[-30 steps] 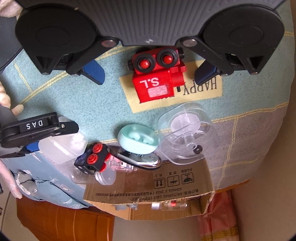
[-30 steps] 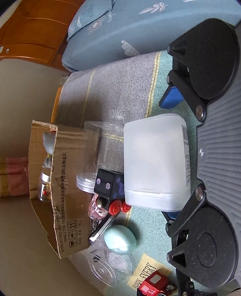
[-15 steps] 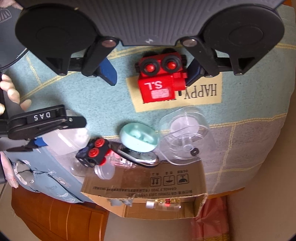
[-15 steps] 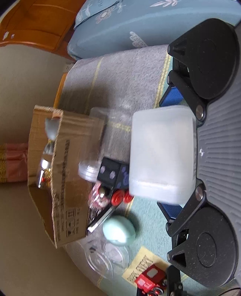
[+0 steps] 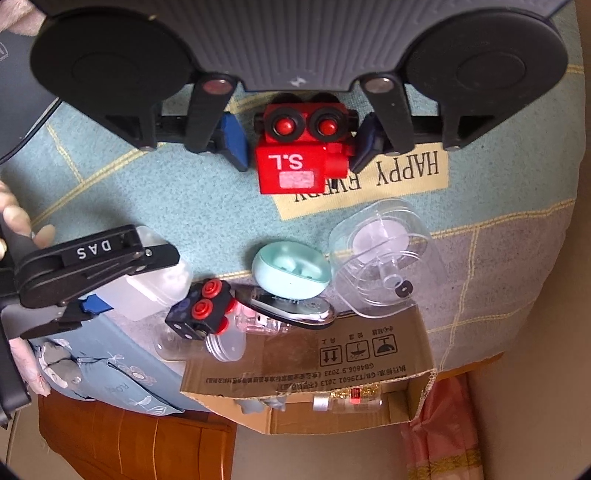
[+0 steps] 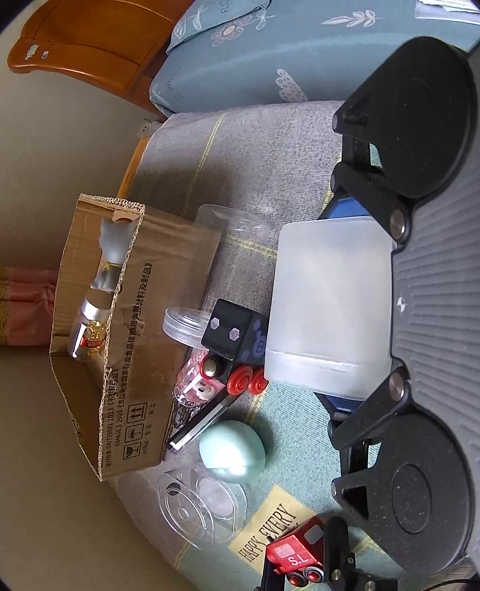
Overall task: Organize rigid objects
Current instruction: 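Grasp the red S.L train with the left tool while the right tool grasps the white jug, then carry the train and jug into the cardboard box and open both tools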
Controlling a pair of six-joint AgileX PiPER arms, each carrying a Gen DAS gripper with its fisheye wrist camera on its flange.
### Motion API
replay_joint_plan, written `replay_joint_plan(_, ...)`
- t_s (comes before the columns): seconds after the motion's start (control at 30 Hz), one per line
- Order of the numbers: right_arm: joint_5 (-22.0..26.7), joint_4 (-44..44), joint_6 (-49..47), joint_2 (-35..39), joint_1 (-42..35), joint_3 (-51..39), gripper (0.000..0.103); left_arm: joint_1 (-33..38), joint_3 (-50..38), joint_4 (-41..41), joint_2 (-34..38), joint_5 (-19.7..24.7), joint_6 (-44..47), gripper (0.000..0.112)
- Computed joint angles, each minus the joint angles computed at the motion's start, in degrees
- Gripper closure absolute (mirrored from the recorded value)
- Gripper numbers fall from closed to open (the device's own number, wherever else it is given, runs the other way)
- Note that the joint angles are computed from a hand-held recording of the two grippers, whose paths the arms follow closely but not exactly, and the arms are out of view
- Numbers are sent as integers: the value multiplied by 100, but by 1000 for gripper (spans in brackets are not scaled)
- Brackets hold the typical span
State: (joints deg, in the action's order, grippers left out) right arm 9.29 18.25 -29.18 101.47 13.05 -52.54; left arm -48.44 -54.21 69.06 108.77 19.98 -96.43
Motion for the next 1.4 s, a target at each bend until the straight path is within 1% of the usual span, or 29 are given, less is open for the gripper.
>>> replay_joint_plan(0.07, 16, 93, -90, -39, -7, 12, 16, 59, 16, -74, -29, -79, 142, 62)
replay_joint_plan(0.13, 57, 395, -423, -89, -27, 24, 16, 102, 47, -153, -63, -152, 303, 62)
replay_joint_plan(0.3, 263, 925, -1131, -306, -123, 80, 16, 200, 45, -774, -144, -211, 1221, 62)
replay_joint_plan(0.47, 658, 1581, -1945, -552, -317, 98, 16, 316, 73, -1506, -351, -233, 2263, 62)
replay_joint_plan(0.67, 974, 1466, -2022, -800, -406, 69, 16, 441, -23, -2518, -628, -143, 3651, 62)
replay_joint_plan(0.83, 1321, 1635, -2268, -947, -466, -144, 16, 651, -288, -3585, -840, -59, 5020, 62)
replay_joint_plan(0.9, 1427, 1750, -2363, -982, -470, -268, 16, 766, -459, -3996, -883, -5, 5552, 62)
replay_joint_plan(1.0, 1562, 1947, -2518, -989, -469, -490, 16, 859, -746, -4118, -874, 86, 5859, 62)
replay_joint_plan(1.13, 1639, 2152, -2631, -925, -449, -818, 16, 1072, -1308, -4513, -731, 254, 6465, 62)
replay_joint_plan(1.23, 1695, 2159, -2550, -793, -426, -1138, 16, 1247, -1860, -4716, -518, 395, 6868, 62)
replay_joint_plan(1.4, 1771, 2105, -2332, -515, -392, -1678, 16, 1571, -3003, -5134, 58, 738, 7553, 62)
